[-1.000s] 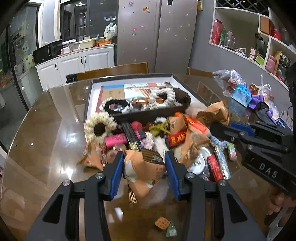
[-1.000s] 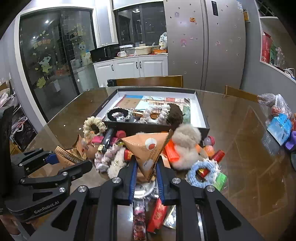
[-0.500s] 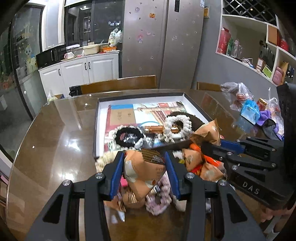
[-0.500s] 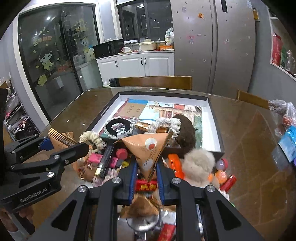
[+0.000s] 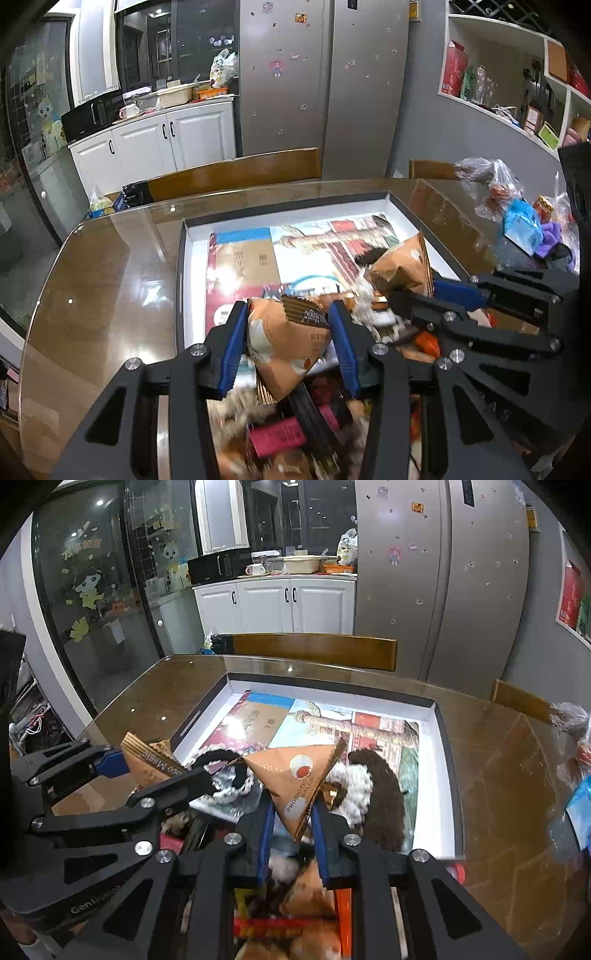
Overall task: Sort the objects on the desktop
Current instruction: 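Carry both brown paper packets in the two tools over the white box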
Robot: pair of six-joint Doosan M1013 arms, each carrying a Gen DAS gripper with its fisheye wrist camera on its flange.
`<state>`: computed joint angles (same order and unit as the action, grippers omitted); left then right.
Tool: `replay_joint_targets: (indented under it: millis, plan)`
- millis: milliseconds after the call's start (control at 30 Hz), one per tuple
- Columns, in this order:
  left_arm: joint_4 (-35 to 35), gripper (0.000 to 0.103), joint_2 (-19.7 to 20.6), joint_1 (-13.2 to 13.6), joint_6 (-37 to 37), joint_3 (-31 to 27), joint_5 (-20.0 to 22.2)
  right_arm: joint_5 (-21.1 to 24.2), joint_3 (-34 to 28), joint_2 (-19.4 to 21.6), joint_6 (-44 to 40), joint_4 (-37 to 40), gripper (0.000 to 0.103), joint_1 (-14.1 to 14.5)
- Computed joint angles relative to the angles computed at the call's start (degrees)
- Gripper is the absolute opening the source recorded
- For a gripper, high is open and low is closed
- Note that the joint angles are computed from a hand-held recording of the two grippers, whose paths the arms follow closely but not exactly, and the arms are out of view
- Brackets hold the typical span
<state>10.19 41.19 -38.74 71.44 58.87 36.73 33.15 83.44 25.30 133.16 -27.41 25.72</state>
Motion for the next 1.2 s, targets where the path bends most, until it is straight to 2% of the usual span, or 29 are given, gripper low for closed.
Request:
replay_joint_targets:
  millis: [267,467,1067,1200]
  plan:
    - [-2.7,0.045,5.0,1.2,3.1,-7.3,3.7,0.5,-3.3,3.1,-4.2,3.7,0.020,-1.4]
    - [-2.4,0.045,7.1,1.6,3.6,-10.2,5.7,2.2,-5.8,5.0,-7.1,4.8,0.020,-1.9]
    - [-1.5,0.045,6.8,1.4,3.3,-9.7,5.5,2.4,-6.5,5.5,-9.9,7.7,0.020,-2.4]
    - [-0.6,0.051,6.6,1.4,1.8,-9.4,5.1,2.3,-6.4,5.3,-10.1,7.9,0.021,-2.3]
